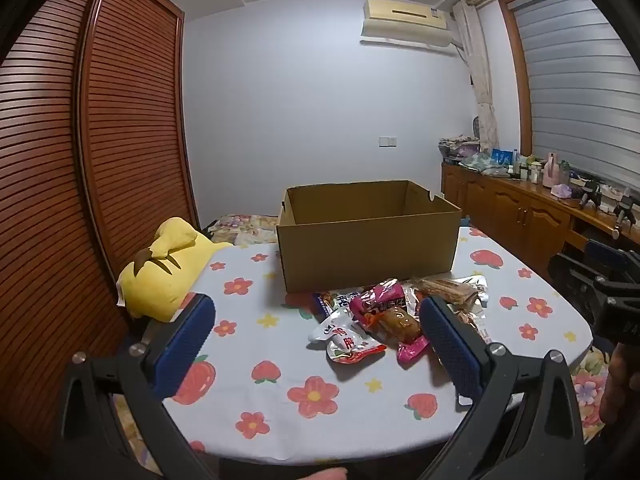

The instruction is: Organize snacks

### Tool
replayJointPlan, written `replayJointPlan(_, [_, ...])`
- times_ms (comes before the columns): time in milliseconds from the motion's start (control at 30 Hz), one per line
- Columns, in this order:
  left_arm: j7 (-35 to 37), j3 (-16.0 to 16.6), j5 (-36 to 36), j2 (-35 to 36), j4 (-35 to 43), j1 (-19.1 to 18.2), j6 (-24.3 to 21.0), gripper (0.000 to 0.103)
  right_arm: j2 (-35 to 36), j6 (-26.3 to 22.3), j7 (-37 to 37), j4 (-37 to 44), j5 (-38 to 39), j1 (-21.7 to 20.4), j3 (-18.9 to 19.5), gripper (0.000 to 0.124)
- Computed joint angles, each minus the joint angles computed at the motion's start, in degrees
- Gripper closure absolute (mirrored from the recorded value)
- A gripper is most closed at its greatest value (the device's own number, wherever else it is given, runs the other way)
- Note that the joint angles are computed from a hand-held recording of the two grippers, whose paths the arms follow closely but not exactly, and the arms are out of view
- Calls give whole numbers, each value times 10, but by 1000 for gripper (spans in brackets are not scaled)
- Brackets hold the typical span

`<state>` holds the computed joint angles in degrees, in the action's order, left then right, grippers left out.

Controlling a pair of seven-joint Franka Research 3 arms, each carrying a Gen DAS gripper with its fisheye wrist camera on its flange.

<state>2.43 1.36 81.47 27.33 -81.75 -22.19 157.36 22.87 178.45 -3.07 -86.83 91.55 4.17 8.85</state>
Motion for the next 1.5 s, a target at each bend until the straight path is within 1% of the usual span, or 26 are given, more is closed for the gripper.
replayJointPlan(33, [-2,1,0,-4,-2,-1,-5,0,-1,-3,31,-5,-22,2,-4,21])
replayJointPlan(167, [4,-2,-4,-6,-6,3,-4,0,-2,0,10,-4,-4,-5,5,21])
replayJointPlan(233, [6,-3,-6,-5,-4,3,-4,0,0,0,25,-5,-19,-1,2,21])
replayJointPlan(300, [6,-3,-7,-6,-4,2,-6,0,-1,1,12,-6,-8,-5,5,21])
replayJointPlan(333, [4,-2,-5,-7,-5,2,-4,0,1,0,33,-6,-27,-1,2,21])
replayJointPlan(400, [2,-3,-5,-8,-6,2,-5,0,-1,2,37,-8,-32,-2,5,21])
replayJointPlan(533, [-5,-3,1,-10,-10,1,-4,0,0,5,20,-7,-17,-7,10,21])
replayJointPlan(567, [-5,-3,1,-10,-9,2,-5,0,1,5,32,-7,-28,-3,8,21])
replayJointPlan(833, [-4,-4,-1,-8,-7,3,-4,0,-4,3,10,-11,-7,-5,6,21])
replayJointPlan(1500, [-14,-7,9,-11,-13,4,-5,0,-7,3,12,-14,-7,-1,2,21])
